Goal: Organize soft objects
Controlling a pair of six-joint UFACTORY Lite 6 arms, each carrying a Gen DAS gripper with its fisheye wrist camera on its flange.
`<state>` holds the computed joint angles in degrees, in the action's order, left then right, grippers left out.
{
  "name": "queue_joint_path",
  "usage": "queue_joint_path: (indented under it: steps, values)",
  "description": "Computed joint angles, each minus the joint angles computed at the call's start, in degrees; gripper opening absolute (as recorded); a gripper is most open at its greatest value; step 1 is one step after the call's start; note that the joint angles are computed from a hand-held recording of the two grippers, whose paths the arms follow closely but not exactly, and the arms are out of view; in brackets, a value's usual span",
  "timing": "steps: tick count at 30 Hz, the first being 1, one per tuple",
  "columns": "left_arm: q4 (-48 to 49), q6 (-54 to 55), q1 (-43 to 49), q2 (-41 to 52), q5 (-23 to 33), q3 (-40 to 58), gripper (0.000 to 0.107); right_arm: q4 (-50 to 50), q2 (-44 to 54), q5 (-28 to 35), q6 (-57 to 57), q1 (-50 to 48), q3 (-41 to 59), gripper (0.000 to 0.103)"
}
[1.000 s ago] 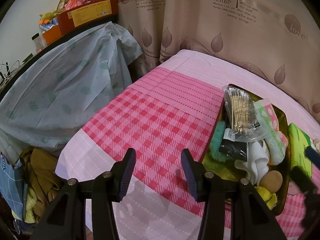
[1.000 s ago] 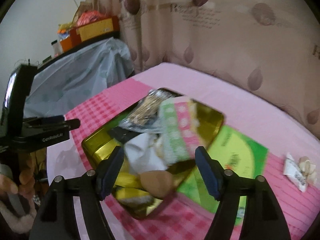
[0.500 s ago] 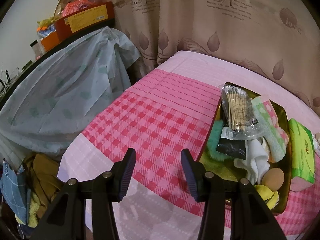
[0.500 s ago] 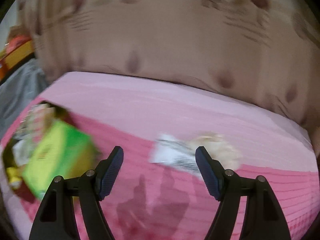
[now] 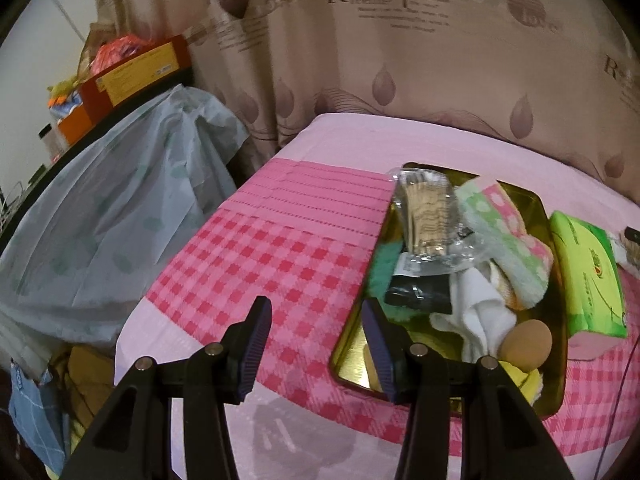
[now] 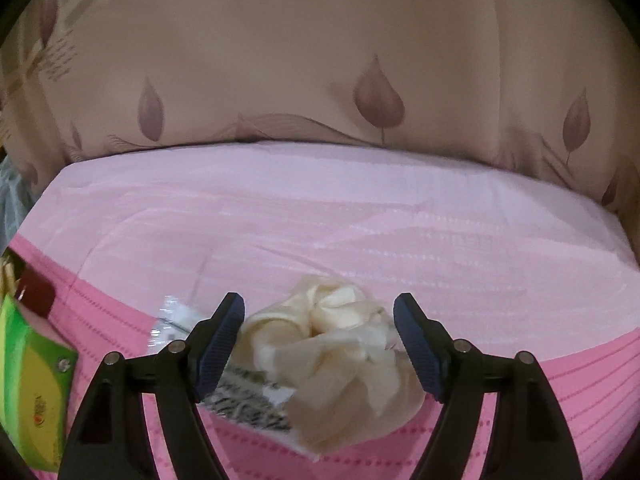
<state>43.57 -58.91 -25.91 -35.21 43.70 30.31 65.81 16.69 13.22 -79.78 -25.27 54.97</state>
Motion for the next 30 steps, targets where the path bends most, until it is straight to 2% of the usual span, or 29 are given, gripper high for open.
queue_joint_path:
  steps: [4,6,9,14,20,22,25,30]
  values:
    - [0.86,-3.42,-3.78,3.39,0.25,2.04,0.048,0.21,2.72,1.08,-2.83,-2.98,0.63,0.055]
    - [0.70,-5.24,-6.16,5.51,0.21,3.80,0.048,4.83,2.06,1.50,-8.54,-4.87,-0.45,0.039]
    - [2.15,-9.46,-11.69,9.69,1.17,7.35,0.048,5.87,0.47,2.99,-11.76,-7.92,-2.20,0.029]
    - [2.40,-12.33,-19.60,17.16,1.81,14.74,0.048,9.04,-3.24,5.59,-18.97,-13.39,-6.76,0.025]
    - [-2.40,-11.10,-26.20,28.48,-0.39,27.72,0.048,6.42,-8.93,10.46,-22.24,-21.09,-12.70,0.024]
    - [-4.68,-9.80,-27.94,33.31,-1.15,33.25,0.049,5.24,-10.86,11.68,-23.21,-23.46,-14.56,0.024]
    - [-8.09,-7.77,-29.89,42.69,-0.78,43.76,0.060,2.85,-13.70,13.79,-24.37,-27.73,-16.97,0.024]
    - [-18.45,-1.57,-30.52,59.10,0.42,62.71,0.060,-1.05,-14.42,17.55,-26.26,-36.29,-17.00,0.024]
